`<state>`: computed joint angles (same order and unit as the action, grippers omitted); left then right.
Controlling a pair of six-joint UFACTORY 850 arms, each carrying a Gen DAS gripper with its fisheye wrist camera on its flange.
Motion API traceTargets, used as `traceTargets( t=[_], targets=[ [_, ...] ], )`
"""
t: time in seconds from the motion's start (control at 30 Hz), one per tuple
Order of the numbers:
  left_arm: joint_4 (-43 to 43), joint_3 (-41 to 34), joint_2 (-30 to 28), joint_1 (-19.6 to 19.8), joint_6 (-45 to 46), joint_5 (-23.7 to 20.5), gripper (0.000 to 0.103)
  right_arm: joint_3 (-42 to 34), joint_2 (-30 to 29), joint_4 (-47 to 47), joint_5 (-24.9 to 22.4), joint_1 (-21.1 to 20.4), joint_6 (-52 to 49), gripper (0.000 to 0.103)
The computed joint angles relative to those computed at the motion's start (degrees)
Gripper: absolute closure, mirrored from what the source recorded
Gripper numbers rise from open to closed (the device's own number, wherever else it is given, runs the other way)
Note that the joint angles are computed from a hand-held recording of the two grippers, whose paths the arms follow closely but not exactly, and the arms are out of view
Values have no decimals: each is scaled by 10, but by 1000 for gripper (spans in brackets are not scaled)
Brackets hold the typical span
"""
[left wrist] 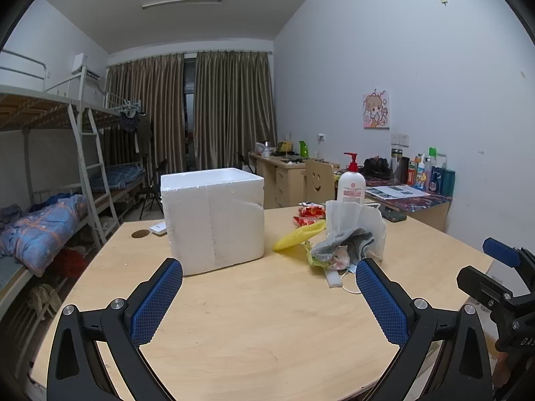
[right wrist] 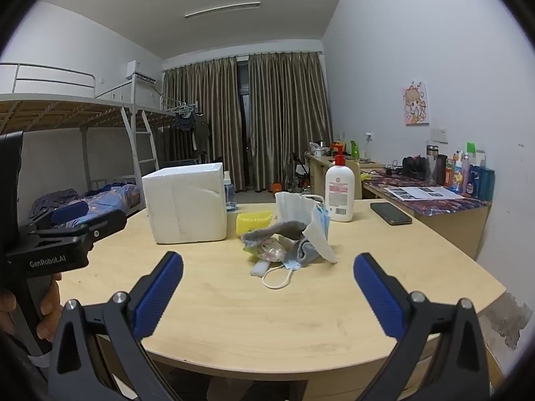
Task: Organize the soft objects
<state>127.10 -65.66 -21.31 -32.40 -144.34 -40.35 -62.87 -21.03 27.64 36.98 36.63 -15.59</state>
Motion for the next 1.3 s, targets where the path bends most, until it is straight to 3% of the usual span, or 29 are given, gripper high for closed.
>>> traceTargets(
  t=[1.3],
  targets=[
    [-2,-2,0,-2,16,-4,0,-14,-8,-6,-16,-7,2,0]
  ],
)
